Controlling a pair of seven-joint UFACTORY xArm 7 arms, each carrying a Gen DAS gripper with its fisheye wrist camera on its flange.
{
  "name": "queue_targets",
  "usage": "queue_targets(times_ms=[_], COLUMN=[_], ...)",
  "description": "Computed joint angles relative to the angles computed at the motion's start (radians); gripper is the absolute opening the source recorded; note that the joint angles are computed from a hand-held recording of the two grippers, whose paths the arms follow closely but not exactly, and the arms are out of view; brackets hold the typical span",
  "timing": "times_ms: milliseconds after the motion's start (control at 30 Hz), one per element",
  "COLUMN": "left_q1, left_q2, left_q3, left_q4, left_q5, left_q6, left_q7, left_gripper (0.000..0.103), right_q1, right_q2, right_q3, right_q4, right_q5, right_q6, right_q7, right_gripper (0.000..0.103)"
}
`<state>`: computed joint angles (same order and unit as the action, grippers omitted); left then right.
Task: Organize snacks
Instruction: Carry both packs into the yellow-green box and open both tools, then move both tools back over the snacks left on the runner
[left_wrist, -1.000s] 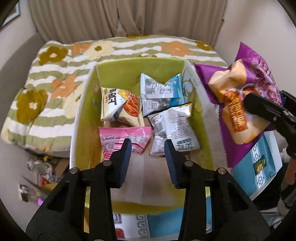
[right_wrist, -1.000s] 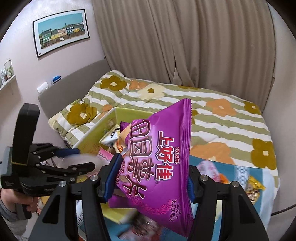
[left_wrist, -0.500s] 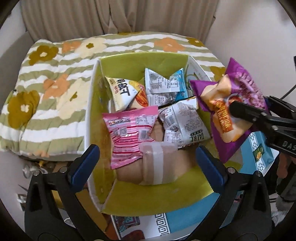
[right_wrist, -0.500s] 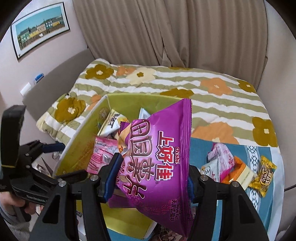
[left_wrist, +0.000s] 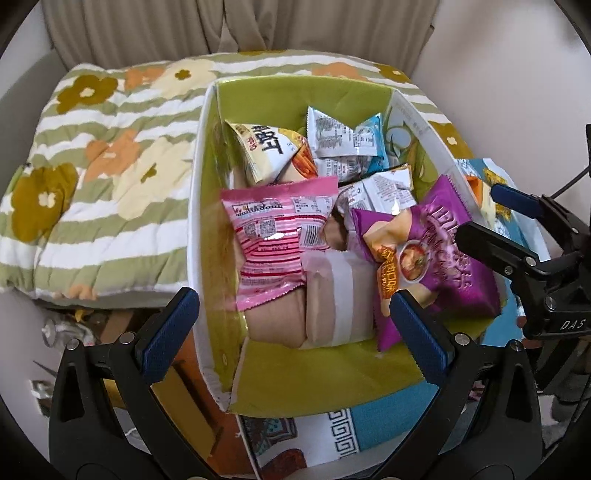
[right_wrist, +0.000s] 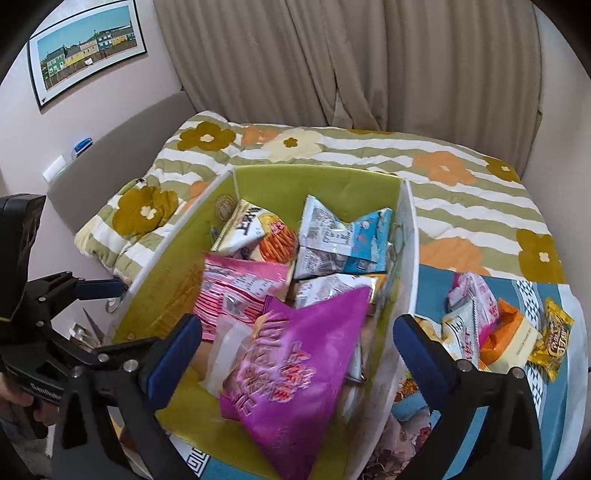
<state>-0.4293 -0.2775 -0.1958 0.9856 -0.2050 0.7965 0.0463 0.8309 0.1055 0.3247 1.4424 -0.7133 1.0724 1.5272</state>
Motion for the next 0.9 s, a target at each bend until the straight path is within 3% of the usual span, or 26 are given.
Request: queue_targets(times_ms=[367,567,900], left_q1=[-0.005,-0.002,-0.049], left_q2=[-0.045,-0.114,-0.199], left_q3=[-0.011,-0.059,-0.162], left_q4=[0.000,-0.008,-0.036], left_q5=[0.008,0.077,0.146], left_q6=[-0.015,-0.008,-0.030], left_q7=[-0.007,-0.133,-0.386], left_gripper=[0.102,0.102,0.102], right_q1=[0.034,0.038,-0.033], right_q2=[0.012,-0.050,-0.310], right_q3=[0.003,0.024,0.136], right_q4=[0.059,0.027,-0.186], right_q5=[-0.020,-0.042,-0.010], right_q6=[0.095,0.119,0.163], right_q7=[-0.011,0.018,0.073], right_gripper=[0.103,0.103,0.103])
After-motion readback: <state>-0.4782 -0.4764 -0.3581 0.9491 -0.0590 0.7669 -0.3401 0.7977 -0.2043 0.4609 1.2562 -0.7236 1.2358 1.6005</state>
